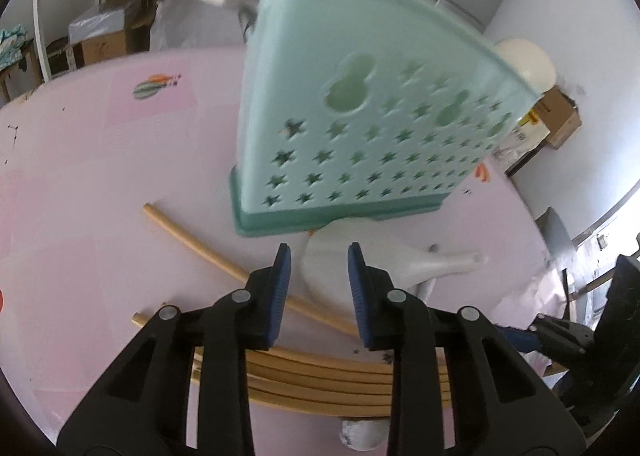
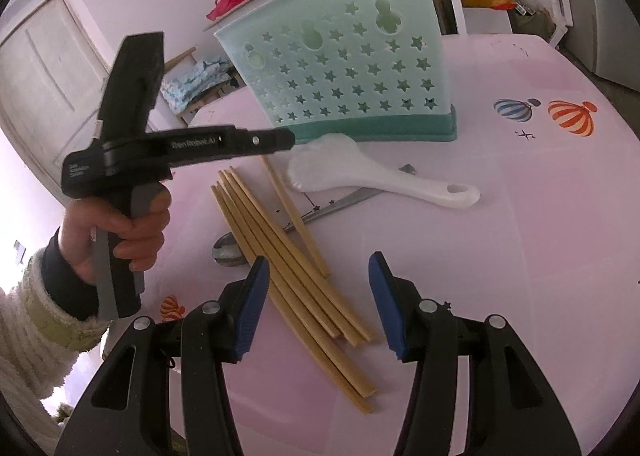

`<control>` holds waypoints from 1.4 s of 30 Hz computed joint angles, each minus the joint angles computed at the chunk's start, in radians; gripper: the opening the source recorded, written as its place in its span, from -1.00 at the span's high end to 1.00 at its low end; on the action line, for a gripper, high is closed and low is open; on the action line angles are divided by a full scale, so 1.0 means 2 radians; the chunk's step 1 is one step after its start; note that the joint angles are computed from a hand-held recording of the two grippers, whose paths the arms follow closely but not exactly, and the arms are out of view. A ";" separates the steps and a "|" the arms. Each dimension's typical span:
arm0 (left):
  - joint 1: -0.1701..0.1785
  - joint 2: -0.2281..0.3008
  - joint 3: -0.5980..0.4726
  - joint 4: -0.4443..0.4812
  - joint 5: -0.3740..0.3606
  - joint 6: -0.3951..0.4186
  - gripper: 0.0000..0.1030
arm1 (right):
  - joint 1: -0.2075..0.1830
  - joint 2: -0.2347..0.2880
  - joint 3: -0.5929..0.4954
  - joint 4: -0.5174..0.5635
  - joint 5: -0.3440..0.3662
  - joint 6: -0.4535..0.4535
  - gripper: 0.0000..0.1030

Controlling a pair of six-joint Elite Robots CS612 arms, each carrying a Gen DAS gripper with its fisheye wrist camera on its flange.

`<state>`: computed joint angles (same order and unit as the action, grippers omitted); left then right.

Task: Organize utensils
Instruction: 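Move the left gripper to the white rice paddle lying by the holder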

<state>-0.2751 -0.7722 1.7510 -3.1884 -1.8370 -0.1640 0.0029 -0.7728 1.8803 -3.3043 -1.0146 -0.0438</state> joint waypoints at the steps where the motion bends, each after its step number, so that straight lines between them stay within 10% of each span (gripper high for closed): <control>1: 0.001 0.000 -0.002 0.011 0.001 -0.001 0.49 | 0.000 0.000 0.000 0.000 0.001 0.001 0.02; 24: -0.006 -0.024 0.035 0.019 0.019 0.041 0.45 | -0.011 0.003 0.006 -0.021 0.016 0.020 0.02; 32: -0.024 -0.031 0.040 -0.006 0.045 0.149 -0.03 | -0.011 0.003 0.007 -0.021 0.018 0.020 0.02; 42: -0.034 -0.022 0.015 0.063 0.054 0.246 -0.15 | -0.013 0.007 0.005 -0.024 0.020 0.028 0.02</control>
<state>-0.3432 -0.8157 1.7817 -3.0630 -1.7280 0.3283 -0.0224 -0.7588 1.8895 -3.3524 -0.9752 0.0114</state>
